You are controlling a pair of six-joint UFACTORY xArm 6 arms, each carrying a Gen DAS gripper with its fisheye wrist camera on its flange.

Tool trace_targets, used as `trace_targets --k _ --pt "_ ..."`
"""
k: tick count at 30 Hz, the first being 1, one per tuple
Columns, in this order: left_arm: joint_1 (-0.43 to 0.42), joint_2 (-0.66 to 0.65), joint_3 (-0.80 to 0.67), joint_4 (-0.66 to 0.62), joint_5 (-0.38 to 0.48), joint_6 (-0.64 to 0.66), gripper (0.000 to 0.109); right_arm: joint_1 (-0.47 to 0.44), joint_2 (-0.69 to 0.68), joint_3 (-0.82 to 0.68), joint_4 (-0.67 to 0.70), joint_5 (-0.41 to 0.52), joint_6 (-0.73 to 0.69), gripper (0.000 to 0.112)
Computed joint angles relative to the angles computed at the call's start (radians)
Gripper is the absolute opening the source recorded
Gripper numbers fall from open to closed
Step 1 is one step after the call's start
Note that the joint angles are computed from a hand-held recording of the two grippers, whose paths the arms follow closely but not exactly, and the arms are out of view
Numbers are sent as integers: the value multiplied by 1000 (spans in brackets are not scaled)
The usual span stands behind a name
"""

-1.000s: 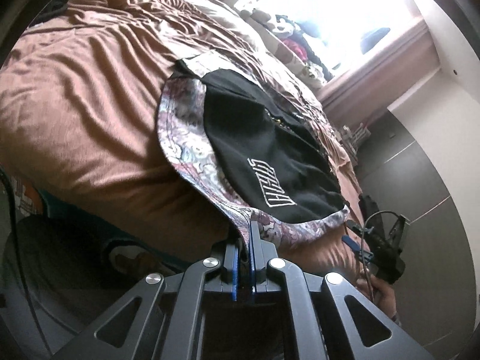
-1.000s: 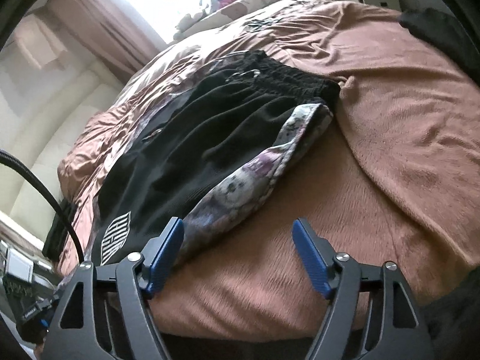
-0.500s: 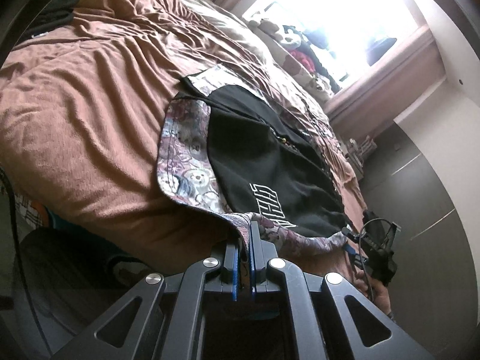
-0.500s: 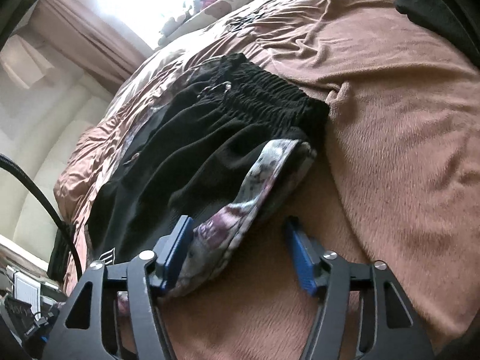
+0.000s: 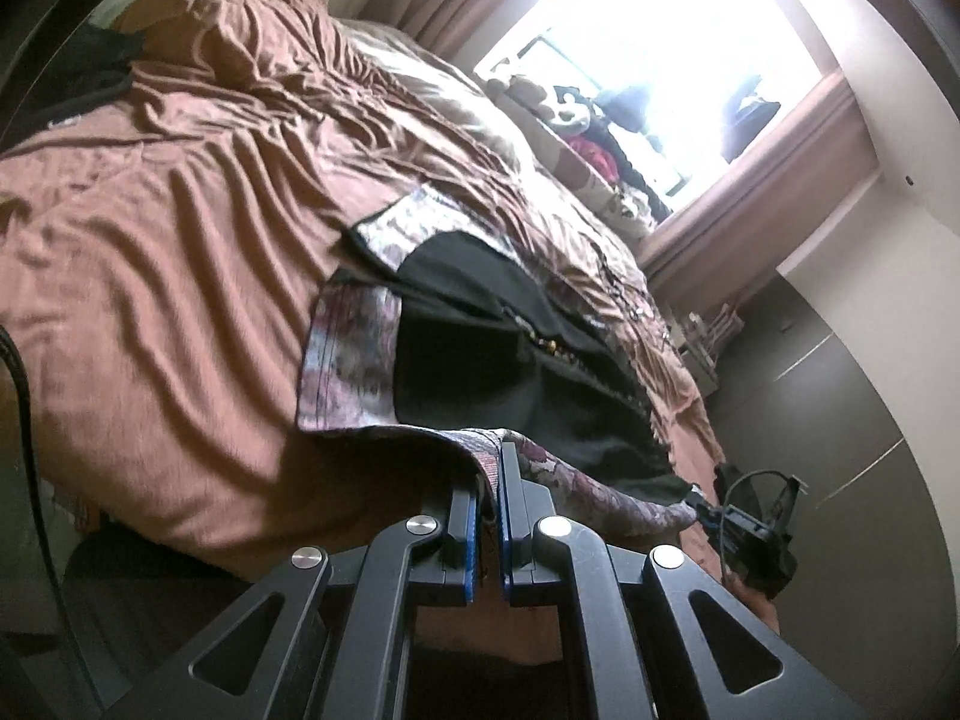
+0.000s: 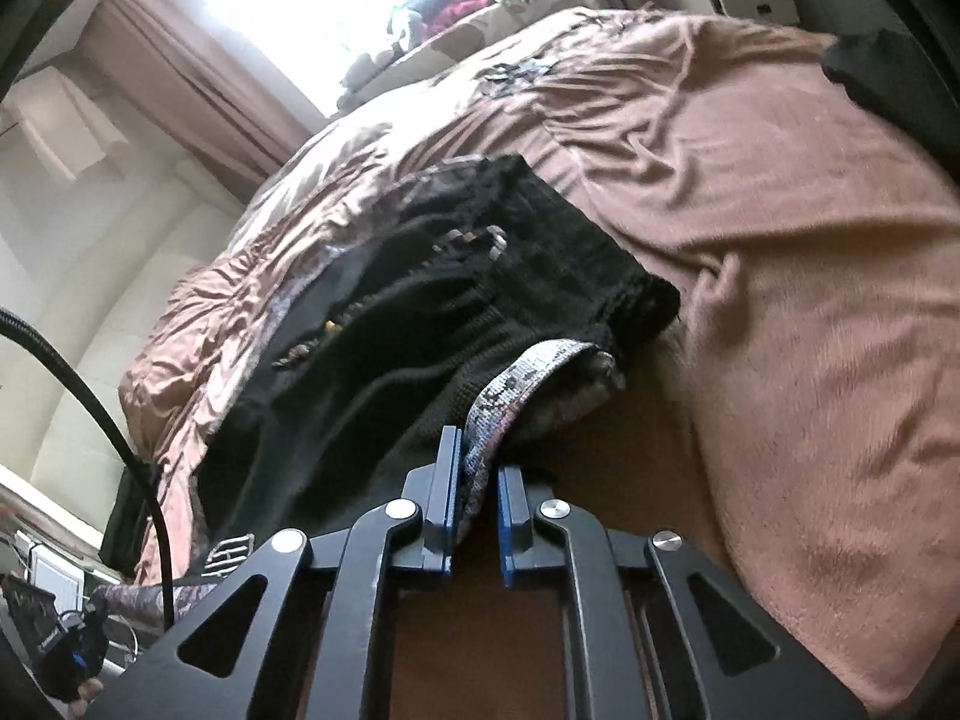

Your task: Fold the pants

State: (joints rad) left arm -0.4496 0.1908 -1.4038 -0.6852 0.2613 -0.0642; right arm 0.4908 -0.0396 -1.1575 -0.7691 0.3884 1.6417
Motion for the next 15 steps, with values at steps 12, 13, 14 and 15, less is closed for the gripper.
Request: trace_targets --k 12,13,14,15 --pt "59 191 -319 88 80 -35 6 -30 62 -123 4 -19 -55 6" --pt "65 214 -358 106 91 -48 6 -33 76 -144 8 -16 -68 6" --pt "71 239 -400 119 101 -59 6 -36 91 -167 18 -12 -86 6" --pt "77 266 -444 131 114 -72 6 -39 105 -187 24 -12 -100 5"
